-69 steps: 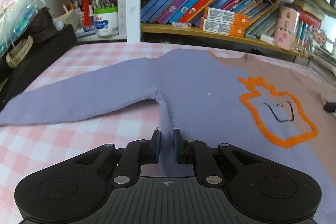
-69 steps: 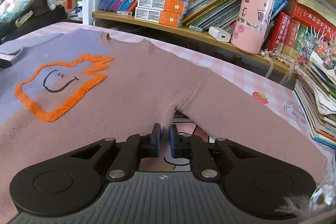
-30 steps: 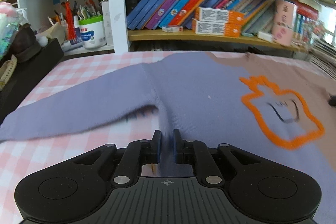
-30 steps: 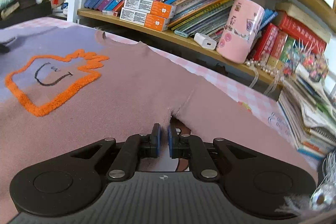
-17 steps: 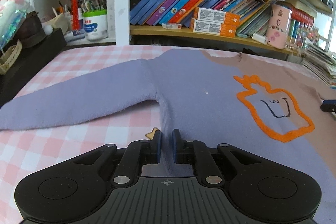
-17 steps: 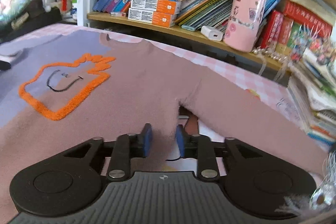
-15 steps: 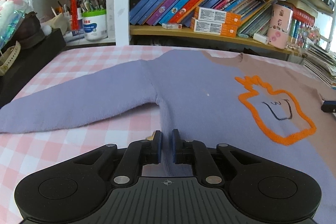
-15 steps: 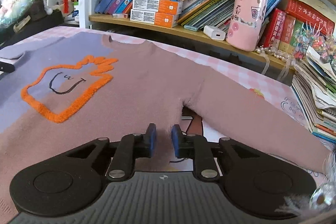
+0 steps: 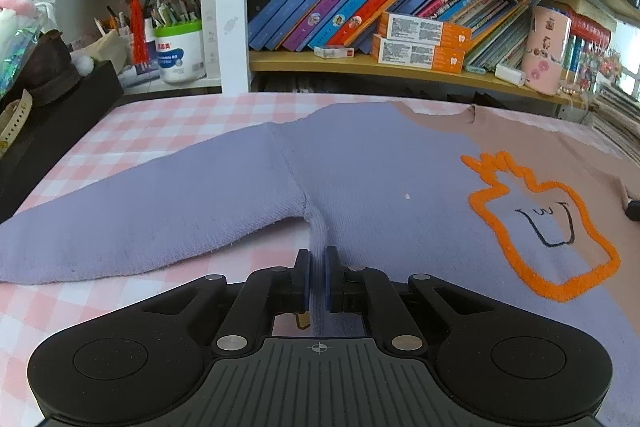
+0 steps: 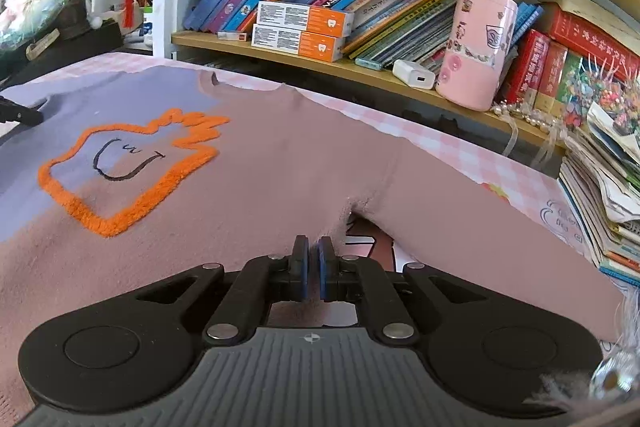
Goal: Fold clothes
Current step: 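Release the fabric and lift both grippers away from the flattened sweater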
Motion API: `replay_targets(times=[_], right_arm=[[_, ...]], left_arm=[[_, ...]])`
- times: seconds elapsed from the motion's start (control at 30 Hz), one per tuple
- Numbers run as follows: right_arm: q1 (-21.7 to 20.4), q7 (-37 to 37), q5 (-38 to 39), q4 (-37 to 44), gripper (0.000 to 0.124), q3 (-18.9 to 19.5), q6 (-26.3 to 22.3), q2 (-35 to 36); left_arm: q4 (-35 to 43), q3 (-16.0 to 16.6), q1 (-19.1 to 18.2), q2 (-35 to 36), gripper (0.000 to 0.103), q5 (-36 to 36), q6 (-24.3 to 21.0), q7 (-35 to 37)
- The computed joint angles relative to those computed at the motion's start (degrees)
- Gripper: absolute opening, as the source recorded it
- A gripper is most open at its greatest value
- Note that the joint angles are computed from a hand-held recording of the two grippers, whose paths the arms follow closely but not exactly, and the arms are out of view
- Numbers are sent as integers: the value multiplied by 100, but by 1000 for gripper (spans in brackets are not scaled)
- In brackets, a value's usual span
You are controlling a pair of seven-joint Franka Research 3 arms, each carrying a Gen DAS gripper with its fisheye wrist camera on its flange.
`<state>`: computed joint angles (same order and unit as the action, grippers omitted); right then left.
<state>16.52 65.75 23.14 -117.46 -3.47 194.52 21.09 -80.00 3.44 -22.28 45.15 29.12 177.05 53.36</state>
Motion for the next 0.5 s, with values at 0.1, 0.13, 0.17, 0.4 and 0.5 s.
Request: replay_targets(times=[0.1,0.13,0.17,0.4,0.5], right_arm=[[-328,126,-106,-66,6,307,15,-56],[-538,215,-200,-92,6,504,30,-70],[-712,304,-289,-116,6,664,39,-83],[122,316,296,-866,38,67,373,-577],[-439,843,-216,-1605,38,697,586,-1071]], left_arm=[[-325,-160,143,-159,11,-123,247,-66],[-489,-224,195,-253,14,-156,321,-47],[-691,-202,182,-372,14,-158,404,-44],[-2199,-449,368,-1298,58,-190,913,285],[-2815,-177,90,-1636,57,-311,1270,394]])
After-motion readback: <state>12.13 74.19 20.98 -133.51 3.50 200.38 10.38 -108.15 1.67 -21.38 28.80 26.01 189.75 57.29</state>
